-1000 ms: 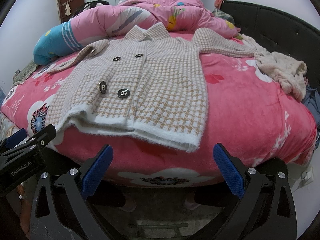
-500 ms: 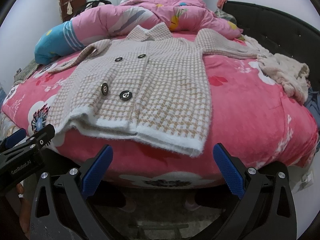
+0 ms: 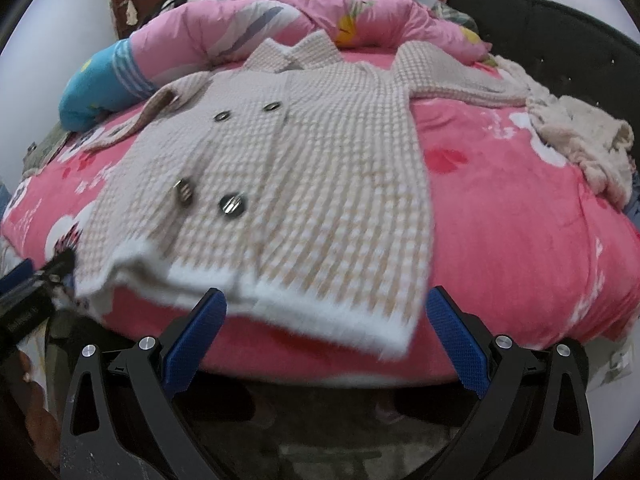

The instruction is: Fold large clothes

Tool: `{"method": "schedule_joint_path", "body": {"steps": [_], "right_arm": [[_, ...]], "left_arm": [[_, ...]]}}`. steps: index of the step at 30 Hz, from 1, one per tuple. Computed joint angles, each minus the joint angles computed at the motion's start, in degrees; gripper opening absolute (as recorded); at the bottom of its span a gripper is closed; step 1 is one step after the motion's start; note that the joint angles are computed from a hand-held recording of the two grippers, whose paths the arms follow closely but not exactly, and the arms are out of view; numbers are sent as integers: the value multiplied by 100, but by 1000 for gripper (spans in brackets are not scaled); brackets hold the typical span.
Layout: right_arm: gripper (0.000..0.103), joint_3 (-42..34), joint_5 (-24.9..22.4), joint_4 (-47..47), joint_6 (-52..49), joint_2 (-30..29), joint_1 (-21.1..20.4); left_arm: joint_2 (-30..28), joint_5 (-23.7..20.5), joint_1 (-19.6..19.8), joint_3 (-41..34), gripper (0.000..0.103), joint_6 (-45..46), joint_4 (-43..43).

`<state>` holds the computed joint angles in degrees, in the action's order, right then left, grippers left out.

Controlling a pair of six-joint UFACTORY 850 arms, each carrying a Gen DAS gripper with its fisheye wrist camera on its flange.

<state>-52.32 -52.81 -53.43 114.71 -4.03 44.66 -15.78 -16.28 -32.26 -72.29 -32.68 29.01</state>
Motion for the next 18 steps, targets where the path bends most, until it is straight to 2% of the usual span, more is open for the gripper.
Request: {"method": "schedule_joint_path", "body": {"steps": [2,5,8,10,12,13,15,18], "right_arm": [[96,-53,213,-19,-380,-20,-299],[96,-143,943,-56,-958,-100,-866],[96,-289,1541,-70,-1337,-336,-1354],[96,-376,1934,356,-1789,-539,-1682],[96,-361,2302,849,-2273,-697,-1928],[96,-311,2395,816,-2269,-701,-1947],[96,-166,2411,310,-1945,-623,-1841],[96,18,2477,72,-1875,-505,-1742]], "left_arm": [[-298,22,155,-368,98,352,-345],[-1093,-472,296,-1349,98,1183,-1011],[-1760,-795,334,-2164,98,1403,-1158],[-2160,-1001,316,-2620,98,1596,-1163],[-2574,-1457,321,-3092,98,1920,-1321],[-2657,-1531,362,-3168,98,2205,-1644],[-2577,-1278,492,-2979,98,2711,-2320],[-2543,-1267,648,-2899,98,3592,-3261]]}}
